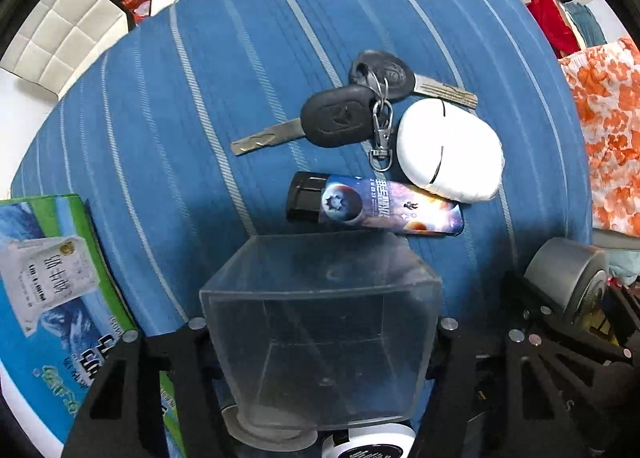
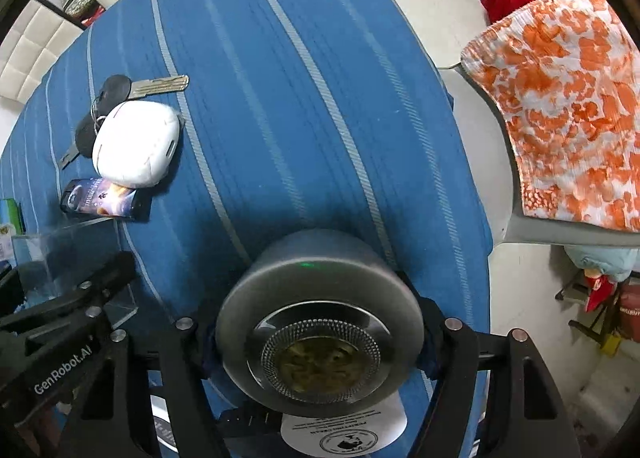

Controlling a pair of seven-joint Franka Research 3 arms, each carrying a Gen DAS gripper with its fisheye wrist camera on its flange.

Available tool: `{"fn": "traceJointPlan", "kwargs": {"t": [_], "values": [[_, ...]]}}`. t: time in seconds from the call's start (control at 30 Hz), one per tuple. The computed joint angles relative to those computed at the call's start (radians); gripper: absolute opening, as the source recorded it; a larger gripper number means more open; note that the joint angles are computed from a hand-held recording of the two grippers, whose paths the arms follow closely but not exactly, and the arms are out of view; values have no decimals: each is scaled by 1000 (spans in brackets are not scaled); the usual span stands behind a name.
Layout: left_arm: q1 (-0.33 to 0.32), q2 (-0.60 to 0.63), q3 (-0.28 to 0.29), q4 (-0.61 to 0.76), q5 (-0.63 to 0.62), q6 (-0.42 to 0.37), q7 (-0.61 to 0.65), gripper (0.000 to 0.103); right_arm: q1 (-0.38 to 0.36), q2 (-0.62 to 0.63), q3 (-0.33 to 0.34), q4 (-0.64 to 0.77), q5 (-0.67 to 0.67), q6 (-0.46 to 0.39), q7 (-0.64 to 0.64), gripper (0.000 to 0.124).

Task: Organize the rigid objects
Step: 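Carry the cube box and silver tin into the blue carton with both grippers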

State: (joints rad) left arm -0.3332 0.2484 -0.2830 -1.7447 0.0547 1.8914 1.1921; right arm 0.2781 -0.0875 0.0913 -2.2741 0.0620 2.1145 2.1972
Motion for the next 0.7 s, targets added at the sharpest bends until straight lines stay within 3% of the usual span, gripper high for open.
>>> {"fn": "traceJointPlan", "kwargs": {"t": [0.27, 0.37, 0.7], "values": [[-11, -123, -4, -75, 20, 26, -37, 62, 1, -55, 8, 0, -31, -32, 6, 73], [-21, -202, -8, -112, 55, 46, -49, 62, 1, -77, 14, 16, -35, -50, 1, 73], [0, -468, 29, -283, 7, 106, -62, 62, 24, -208, 59, 51, -45, -115, -25, 73]]}}
